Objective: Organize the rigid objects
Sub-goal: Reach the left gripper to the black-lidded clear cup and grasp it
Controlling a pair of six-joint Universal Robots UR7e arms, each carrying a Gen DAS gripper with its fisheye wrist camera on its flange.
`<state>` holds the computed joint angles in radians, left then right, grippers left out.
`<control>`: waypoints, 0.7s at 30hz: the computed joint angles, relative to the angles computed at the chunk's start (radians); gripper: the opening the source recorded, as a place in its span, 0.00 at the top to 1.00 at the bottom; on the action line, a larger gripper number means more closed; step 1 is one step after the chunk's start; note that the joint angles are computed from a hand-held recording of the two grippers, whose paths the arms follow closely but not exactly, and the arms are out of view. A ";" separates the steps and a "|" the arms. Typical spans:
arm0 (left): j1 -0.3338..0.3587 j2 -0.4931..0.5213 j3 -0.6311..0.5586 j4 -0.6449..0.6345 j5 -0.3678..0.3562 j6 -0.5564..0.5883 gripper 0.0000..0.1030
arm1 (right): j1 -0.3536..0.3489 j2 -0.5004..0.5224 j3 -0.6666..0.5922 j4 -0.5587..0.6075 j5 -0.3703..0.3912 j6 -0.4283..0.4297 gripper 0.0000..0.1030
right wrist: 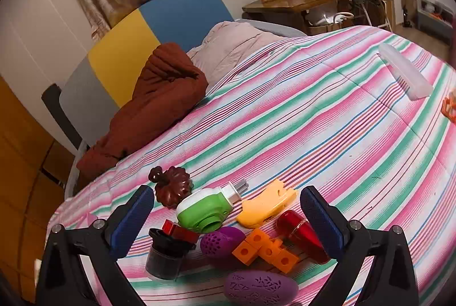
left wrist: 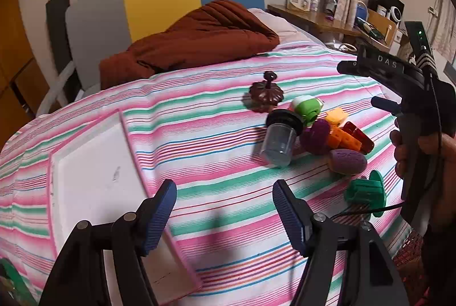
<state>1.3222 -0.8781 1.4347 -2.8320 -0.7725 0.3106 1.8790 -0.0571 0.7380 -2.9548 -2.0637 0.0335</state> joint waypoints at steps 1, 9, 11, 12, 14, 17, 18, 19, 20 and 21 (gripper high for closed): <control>0.001 0.006 -0.010 0.010 -0.004 -0.002 0.31 | -0.002 -0.002 0.003 -0.002 0.004 0.005 0.00; 0.043 0.069 -0.172 0.246 -0.153 -0.111 0.32 | -0.005 -0.008 0.005 0.015 0.016 0.029 0.00; 0.046 0.103 -0.223 0.253 -0.184 -0.050 0.32 | -0.006 -0.010 0.011 0.009 0.019 0.031 0.00; 0.049 0.119 -0.256 0.293 -0.203 -0.038 0.32 | -0.007 -0.014 0.018 0.005 0.025 0.032 0.00; 0.051 0.162 -0.323 0.324 -0.217 -0.004 0.31 | -0.010 -0.019 0.024 0.003 0.040 0.037 0.00; 0.058 0.242 -0.454 0.451 -0.214 0.010 0.31 | -0.010 -0.018 0.023 0.006 0.049 0.039 0.00; 0.061 0.264 -0.492 0.491 -0.213 0.006 0.31 | -0.010 -0.018 0.021 0.009 0.051 0.038 0.00; 0.064 0.293 -0.536 0.530 -0.203 -0.002 0.31 | -0.010 -0.018 0.020 0.011 0.054 0.038 0.00; 0.066 0.308 -0.556 0.544 -0.205 0.001 0.31 | -0.011 -0.017 0.020 0.010 0.058 0.037 0.00; 0.069 0.325 -0.578 0.556 -0.206 0.010 0.31 | -0.011 -0.016 0.016 0.013 0.058 0.036 0.00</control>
